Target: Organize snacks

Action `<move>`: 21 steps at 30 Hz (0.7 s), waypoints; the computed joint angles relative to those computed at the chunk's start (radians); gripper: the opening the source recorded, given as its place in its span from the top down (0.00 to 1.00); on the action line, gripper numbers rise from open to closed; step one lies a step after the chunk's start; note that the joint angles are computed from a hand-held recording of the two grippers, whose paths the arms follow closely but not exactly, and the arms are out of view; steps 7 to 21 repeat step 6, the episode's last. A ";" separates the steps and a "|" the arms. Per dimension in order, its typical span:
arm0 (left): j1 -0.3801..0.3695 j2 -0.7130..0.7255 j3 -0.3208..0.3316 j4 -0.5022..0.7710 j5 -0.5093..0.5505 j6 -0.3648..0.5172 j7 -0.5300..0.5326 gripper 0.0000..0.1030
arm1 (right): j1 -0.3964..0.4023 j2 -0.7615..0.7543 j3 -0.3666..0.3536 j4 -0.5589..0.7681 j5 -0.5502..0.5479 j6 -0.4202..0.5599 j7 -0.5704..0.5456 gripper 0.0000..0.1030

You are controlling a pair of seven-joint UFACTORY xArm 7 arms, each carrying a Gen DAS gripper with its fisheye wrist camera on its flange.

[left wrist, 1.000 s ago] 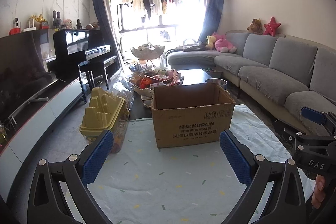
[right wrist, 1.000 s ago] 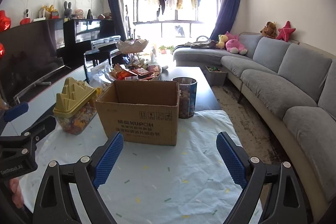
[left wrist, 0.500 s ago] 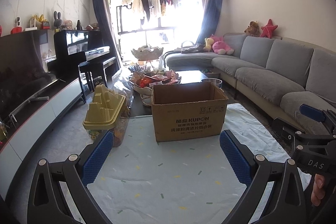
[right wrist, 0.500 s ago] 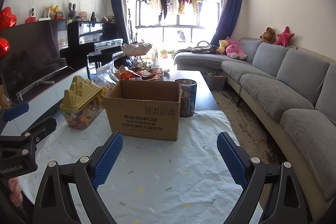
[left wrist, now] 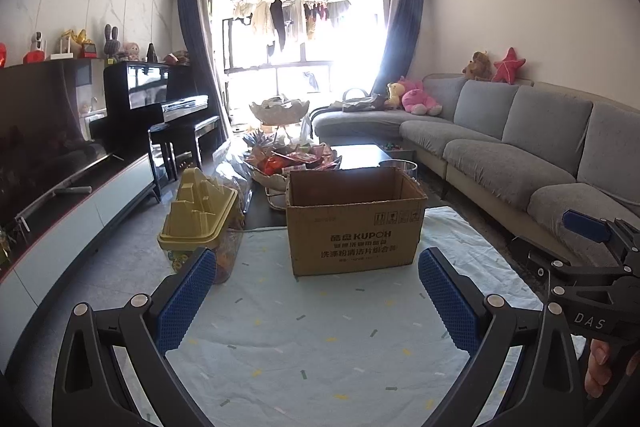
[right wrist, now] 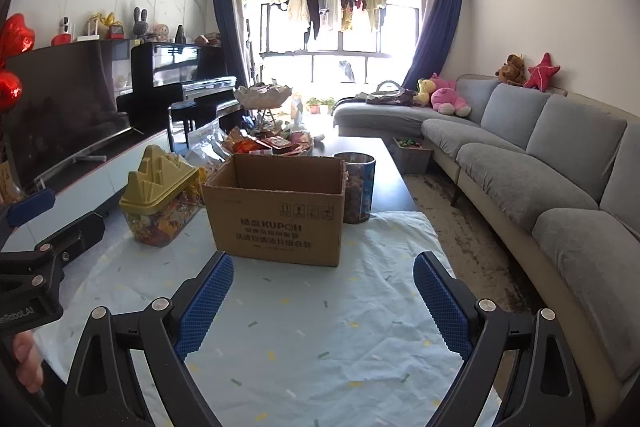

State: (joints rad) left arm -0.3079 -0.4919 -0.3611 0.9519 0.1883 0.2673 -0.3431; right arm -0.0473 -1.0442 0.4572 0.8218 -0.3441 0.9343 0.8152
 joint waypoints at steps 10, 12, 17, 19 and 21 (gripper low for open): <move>0.002 0.005 -0.003 0.005 0.001 0.015 -0.008 0.00 | 0.003 0.005 0.000 0.001 0.001 0.006 0.003 0.10; 0.002 0.005 -0.003 0.005 0.001 0.015 -0.008 0.00 | 0.003 0.005 0.000 0.001 0.001 0.006 0.003 0.10; 0.002 0.005 -0.003 0.005 0.001 0.015 -0.008 0.00 | 0.003 0.005 0.000 0.001 0.001 0.006 0.003 0.10; 0.002 0.005 -0.003 0.005 0.001 0.015 -0.008 0.00 | 0.003 0.005 0.000 0.001 0.001 0.006 0.003 0.10; 0.002 0.005 -0.003 0.005 0.001 0.015 -0.008 0.00 | 0.003 0.005 0.000 0.001 0.001 0.006 0.003 0.10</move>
